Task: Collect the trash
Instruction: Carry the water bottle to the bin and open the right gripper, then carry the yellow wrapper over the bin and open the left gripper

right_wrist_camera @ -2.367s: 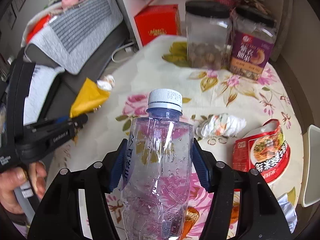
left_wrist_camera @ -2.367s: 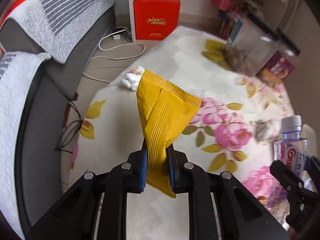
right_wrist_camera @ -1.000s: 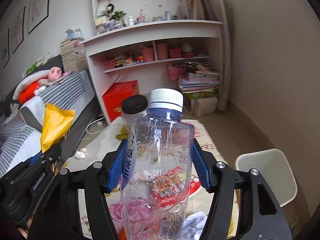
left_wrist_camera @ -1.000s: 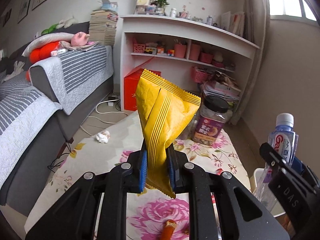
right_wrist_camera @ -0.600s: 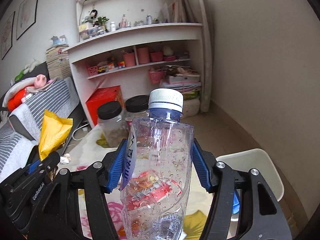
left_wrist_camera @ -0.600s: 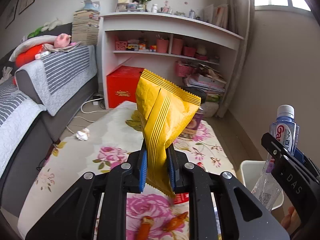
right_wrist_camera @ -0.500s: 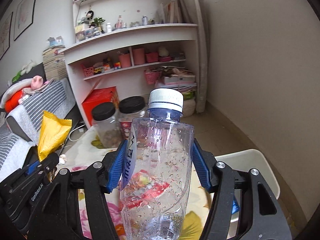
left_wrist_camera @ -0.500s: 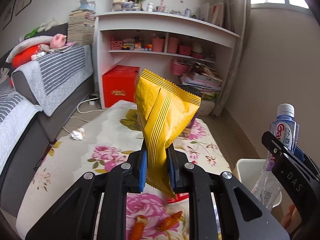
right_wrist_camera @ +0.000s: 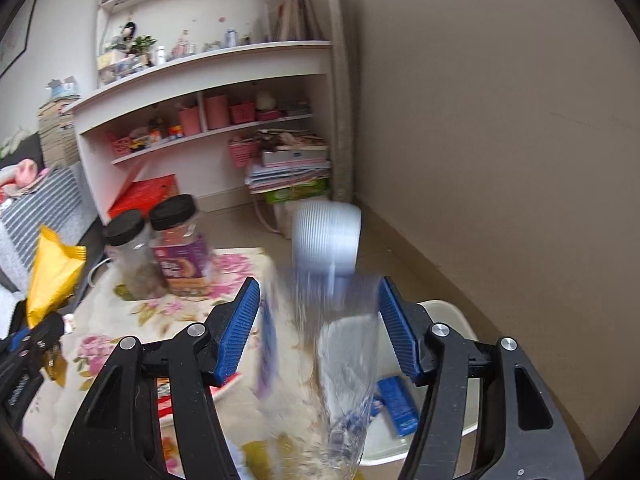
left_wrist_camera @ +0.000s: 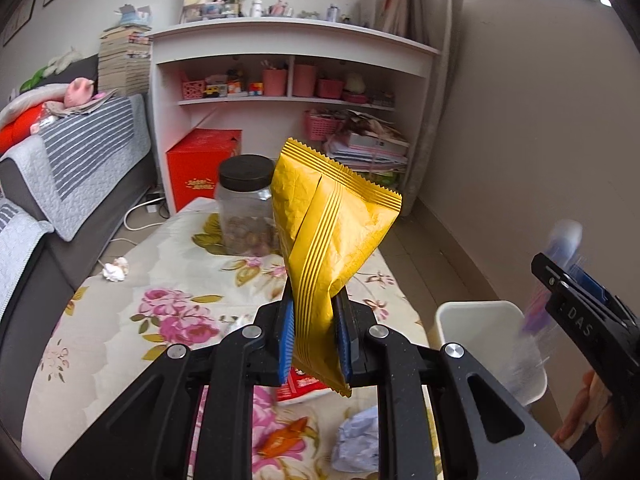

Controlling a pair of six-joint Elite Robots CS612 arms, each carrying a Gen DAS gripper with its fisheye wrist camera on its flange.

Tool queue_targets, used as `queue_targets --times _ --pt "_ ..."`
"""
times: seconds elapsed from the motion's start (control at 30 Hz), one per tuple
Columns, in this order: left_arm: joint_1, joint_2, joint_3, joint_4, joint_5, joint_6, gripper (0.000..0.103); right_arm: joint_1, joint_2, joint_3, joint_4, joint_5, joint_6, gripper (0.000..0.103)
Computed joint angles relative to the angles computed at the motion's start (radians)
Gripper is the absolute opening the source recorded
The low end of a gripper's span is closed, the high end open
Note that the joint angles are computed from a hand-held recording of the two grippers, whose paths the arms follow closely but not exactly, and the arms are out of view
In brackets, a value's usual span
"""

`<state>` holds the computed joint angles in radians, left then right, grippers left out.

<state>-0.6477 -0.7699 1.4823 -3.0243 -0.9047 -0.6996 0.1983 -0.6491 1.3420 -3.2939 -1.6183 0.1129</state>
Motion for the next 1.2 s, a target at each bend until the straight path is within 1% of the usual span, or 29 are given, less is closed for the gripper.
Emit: queue_targets --times 0.23,0.33,0.63,0.8,0.97,1.17,1.2 --pt "-0.017 0.041 -0.071 0.031 -0.028 0.050 0.018 -0.035 0.022 -0.032 0.055 -0.043 0.035 0.058" --pt "-0.021 0.058 -0.100 0.044 -0.050 0.064 0.018 -0.053 0.023 -0.038 0.084 -0.036 0.057 0.058" --pt "-0.037 0.118 -0.194 0.079 -0.111 0.120 0.018 -0.103 0.000 0.000 0.047 -0.027 0.123 0.058" --pt "-0.040 0.152 -0.250 0.109 -0.175 0.115 0.018 -0.129 -0.014 0.028 0.040 -0.020 0.165 0.058" --pt "-0.051 0.184 -0.305 0.146 -0.210 0.136 0.018 -0.148 -0.023 0.044 0.040 -0.021 0.199 0.058" --pt "-0.055 0.225 -0.386 0.207 -0.270 0.131 0.019 -0.167 -0.034 0.063 0.036 -0.012 0.238 0.058" --pt "-0.055 0.232 -0.400 0.219 -0.279 0.129 0.020 -0.171 -0.036 0.066 0.035 -0.007 0.247 0.058"
